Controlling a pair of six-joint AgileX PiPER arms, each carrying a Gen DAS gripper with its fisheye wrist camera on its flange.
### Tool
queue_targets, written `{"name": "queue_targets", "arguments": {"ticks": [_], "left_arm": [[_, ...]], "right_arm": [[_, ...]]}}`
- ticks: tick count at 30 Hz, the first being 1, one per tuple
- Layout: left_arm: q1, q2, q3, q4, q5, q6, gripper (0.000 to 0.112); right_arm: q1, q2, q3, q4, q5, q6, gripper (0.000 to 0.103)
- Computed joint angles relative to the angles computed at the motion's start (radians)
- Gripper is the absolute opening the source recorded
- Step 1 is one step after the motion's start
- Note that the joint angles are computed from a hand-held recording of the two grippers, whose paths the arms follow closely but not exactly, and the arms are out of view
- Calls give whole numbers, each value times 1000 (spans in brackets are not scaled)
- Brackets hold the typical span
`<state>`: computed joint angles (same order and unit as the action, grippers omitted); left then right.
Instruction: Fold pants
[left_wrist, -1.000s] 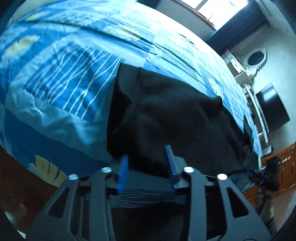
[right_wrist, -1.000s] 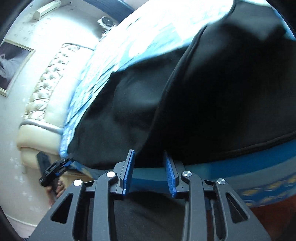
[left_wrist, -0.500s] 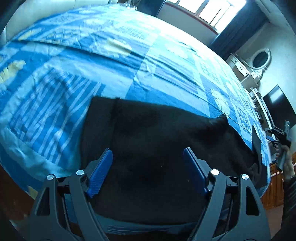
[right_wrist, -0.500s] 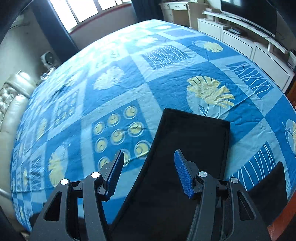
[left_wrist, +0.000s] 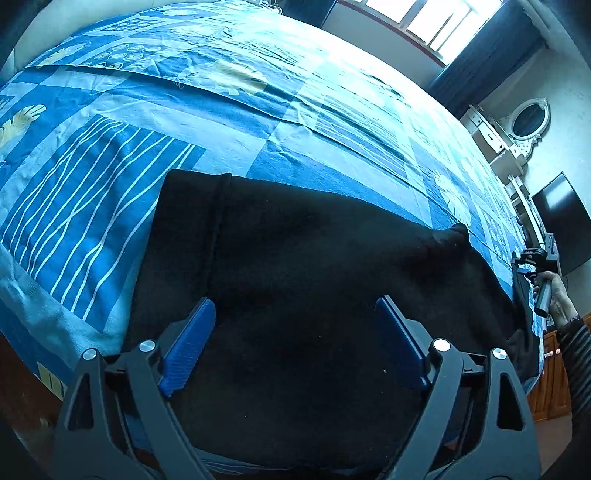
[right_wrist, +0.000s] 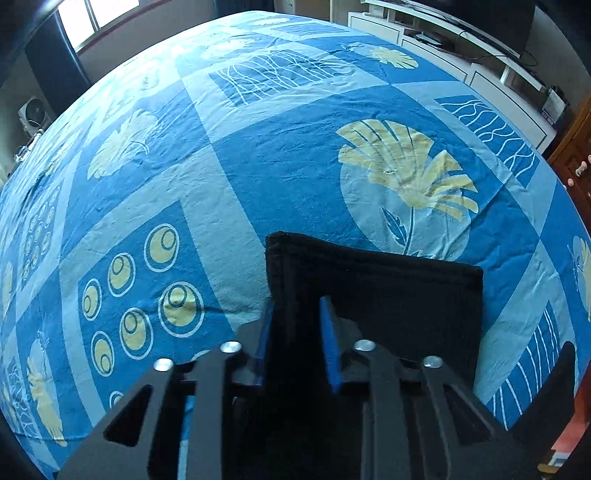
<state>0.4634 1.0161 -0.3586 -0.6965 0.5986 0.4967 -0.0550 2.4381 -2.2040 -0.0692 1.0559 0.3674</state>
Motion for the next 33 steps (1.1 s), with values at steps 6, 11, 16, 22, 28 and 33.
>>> {"name": "queue_targets", "arguments": {"ticks": [6, 11, 16, 22, 28, 33], "left_arm": [[-42, -12, 2, 57, -26, -62, 88], [-77, -25, 6, 113, -47, -131, 88], [-69, -36, 8, 115, -35, -144, 88], [-69, -51, 17, 119, -38, -156, 88], [-167, -66, 19, 262, -80, -344, 88], [-201, -68, 20, 322, -93, -413, 88]], "right_arm": [[-134, -346, 449, 342, -285, -262, 8], [-336, -614, 735, 742, -324, -668, 8], [-602, -784, 933, 1015, -215, -986, 8], [-895, -813, 1127, 1137, -81, -1256, 8], [-1007, -694, 1233, 1176, -110, -1383, 8], [-1048, -598, 1258, 1193, -89, -1412, 11]]}}
